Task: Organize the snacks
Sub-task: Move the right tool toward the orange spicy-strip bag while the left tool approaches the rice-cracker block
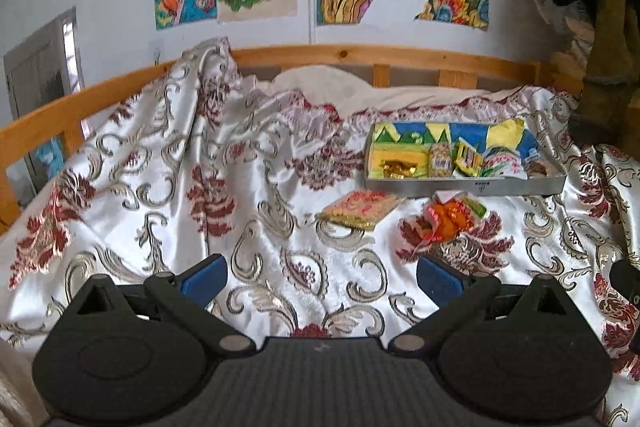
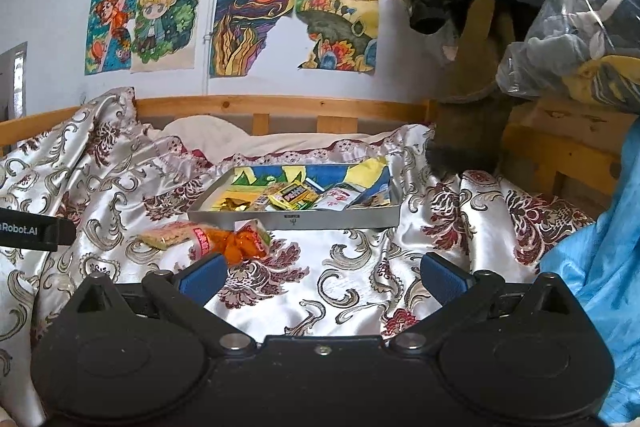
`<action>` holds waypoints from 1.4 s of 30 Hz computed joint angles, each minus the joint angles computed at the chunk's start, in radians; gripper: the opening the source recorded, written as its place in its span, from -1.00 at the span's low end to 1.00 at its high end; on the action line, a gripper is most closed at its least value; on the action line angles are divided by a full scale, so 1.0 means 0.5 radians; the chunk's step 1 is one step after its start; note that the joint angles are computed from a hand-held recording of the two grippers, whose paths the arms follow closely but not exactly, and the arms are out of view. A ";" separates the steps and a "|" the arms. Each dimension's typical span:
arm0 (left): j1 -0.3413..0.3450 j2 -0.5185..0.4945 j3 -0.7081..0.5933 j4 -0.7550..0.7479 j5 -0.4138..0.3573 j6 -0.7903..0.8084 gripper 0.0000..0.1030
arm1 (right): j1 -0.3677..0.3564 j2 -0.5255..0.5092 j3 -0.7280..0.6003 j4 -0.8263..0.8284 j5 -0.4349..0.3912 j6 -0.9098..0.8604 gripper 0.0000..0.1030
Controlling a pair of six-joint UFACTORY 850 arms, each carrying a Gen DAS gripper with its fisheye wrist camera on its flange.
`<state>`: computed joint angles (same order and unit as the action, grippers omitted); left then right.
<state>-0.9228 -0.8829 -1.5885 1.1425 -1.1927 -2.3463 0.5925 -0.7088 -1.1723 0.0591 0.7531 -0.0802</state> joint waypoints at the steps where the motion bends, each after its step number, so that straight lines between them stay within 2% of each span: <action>1: 0.005 0.014 0.011 -0.027 0.030 -0.002 0.99 | 0.000 -0.001 -0.002 -0.008 -0.005 0.004 0.99; 6: 0.030 0.165 0.180 -0.112 0.246 0.020 0.99 | -0.009 -0.005 -0.034 -0.133 -0.075 0.063 0.99; 12: 0.065 0.234 0.232 -0.108 0.324 0.269 0.99 | -0.006 -0.030 -0.124 -0.302 -0.102 0.186 0.99; 18: 0.157 0.336 0.333 -0.011 0.705 0.248 0.99 | 0.000 -0.087 -0.234 -0.414 -0.146 0.234 0.99; 25: 0.218 0.268 0.290 0.146 0.680 0.335 0.99 | 0.006 -0.190 -0.396 -0.474 -0.306 0.218 0.99; 32: 0.348 0.272 0.343 0.214 0.787 0.187 0.99 | 0.014 -0.356 -0.665 -0.666 -0.516 0.396 0.99; 35: 0.403 0.255 0.370 0.400 0.756 0.099 0.99 | 0.015 -0.434 -0.805 -0.820 -0.615 0.612 0.99; 38: 0.466 0.178 0.310 0.467 0.673 0.194 0.99 | 0.013 -0.523 -0.978 -1.053 -0.746 0.936 0.99; 42: 0.544 0.127 0.283 0.601 0.748 0.202 0.99 | 0.008 -0.641 -1.202 -1.391 -0.882 1.393 0.99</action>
<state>-0.6510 -0.8193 -1.4471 1.4432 -0.8185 -2.2455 0.5966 -1.0294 -1.7731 -0.6362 0.3122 0.6165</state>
